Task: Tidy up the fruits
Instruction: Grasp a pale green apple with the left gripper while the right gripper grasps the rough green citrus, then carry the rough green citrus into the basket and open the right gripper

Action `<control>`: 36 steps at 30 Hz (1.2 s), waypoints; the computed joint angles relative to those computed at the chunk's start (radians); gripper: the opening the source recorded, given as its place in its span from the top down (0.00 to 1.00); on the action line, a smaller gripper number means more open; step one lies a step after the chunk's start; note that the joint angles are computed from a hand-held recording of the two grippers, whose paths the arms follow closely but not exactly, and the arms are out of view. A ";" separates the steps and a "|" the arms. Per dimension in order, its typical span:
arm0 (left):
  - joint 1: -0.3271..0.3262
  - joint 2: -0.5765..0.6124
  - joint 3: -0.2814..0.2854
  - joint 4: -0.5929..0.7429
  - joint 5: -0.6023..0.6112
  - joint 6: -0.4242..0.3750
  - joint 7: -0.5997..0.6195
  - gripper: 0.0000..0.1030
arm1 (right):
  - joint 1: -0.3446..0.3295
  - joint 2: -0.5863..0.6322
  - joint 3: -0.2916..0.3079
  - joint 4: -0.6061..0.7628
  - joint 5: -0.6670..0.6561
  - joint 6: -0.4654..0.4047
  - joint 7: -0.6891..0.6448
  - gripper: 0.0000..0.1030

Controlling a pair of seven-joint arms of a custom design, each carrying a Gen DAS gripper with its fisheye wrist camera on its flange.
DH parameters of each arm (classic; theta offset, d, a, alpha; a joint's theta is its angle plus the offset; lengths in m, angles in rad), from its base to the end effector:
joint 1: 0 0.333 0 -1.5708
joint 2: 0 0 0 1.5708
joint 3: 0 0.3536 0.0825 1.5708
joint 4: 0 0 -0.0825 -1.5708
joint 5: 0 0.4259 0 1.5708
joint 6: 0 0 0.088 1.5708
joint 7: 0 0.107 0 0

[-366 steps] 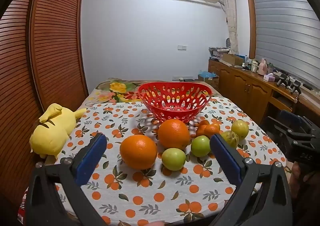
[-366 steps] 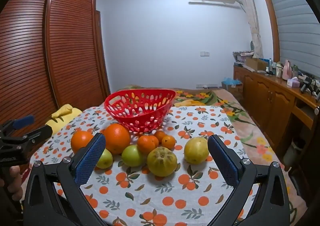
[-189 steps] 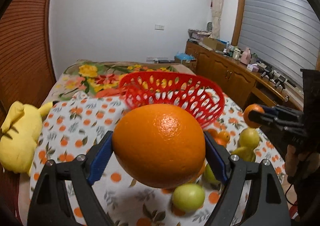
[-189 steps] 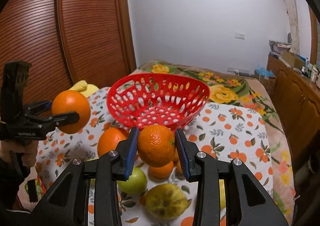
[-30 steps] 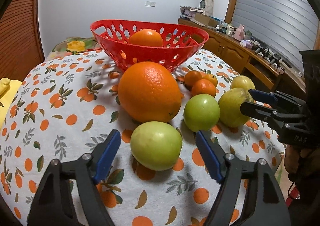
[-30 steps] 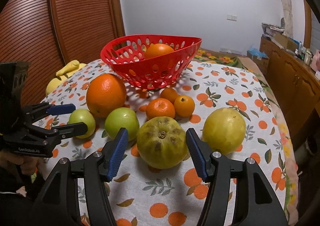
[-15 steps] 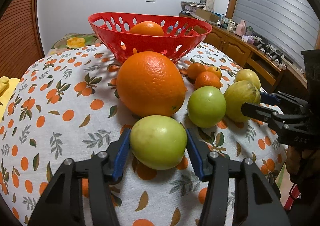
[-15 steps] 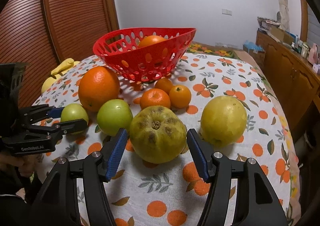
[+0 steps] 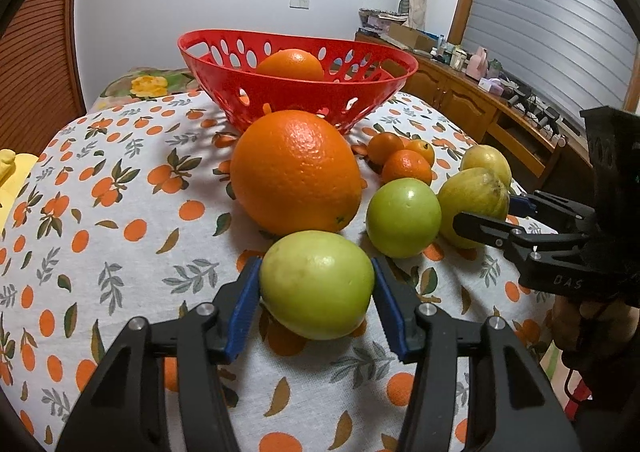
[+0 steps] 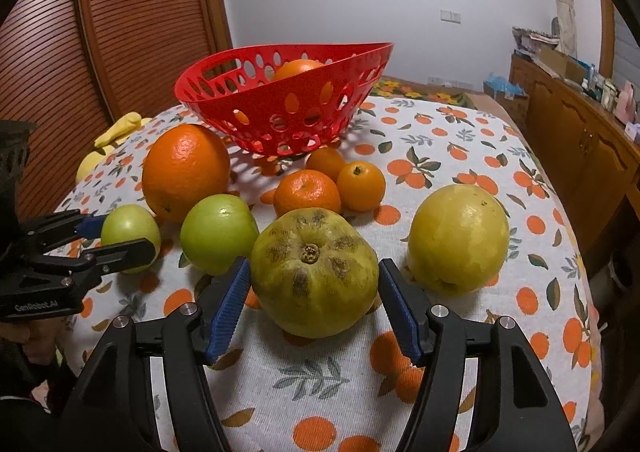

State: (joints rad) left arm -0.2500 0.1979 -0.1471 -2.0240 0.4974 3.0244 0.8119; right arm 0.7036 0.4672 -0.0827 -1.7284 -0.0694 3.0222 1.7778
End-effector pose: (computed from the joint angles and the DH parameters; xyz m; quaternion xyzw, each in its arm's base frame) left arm 0.6076 -0.2877 0.4551 -0.6178 0.6783 -0.3515 0.1863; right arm 0.6130 0.4572 0.4222 -0.7882 0.4652 -0.1764 0.3622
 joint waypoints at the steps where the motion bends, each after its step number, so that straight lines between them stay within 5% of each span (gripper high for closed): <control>1: -0.001 -0.001 0.002 0.000 0.002 0.001 -0.002 0.48 | 0.000 0.000 0.001 0.001 0.001 -0.001 0.000 0.37; 12: -0.003 -0.021 0.012 -0.003 0.026 0.020 -0.025 0.48 | -0.106 -0.036 0.128 -0.023 0.113 0.061 -0.145 0.38; 25: 0.005 -0.041 0.038 0.034 0.122 0.023 -0.106 0.48 | -0.115 -0.007 0.149 0.100 0.182 0.055 -0.273 0.38; 36: 0.021 -0.039 0.044 0.069 0.159 0.016 -0.124 0.48 | -0.125 0.099 0.177 0.317 0.218 -0.042 -0.331 0.38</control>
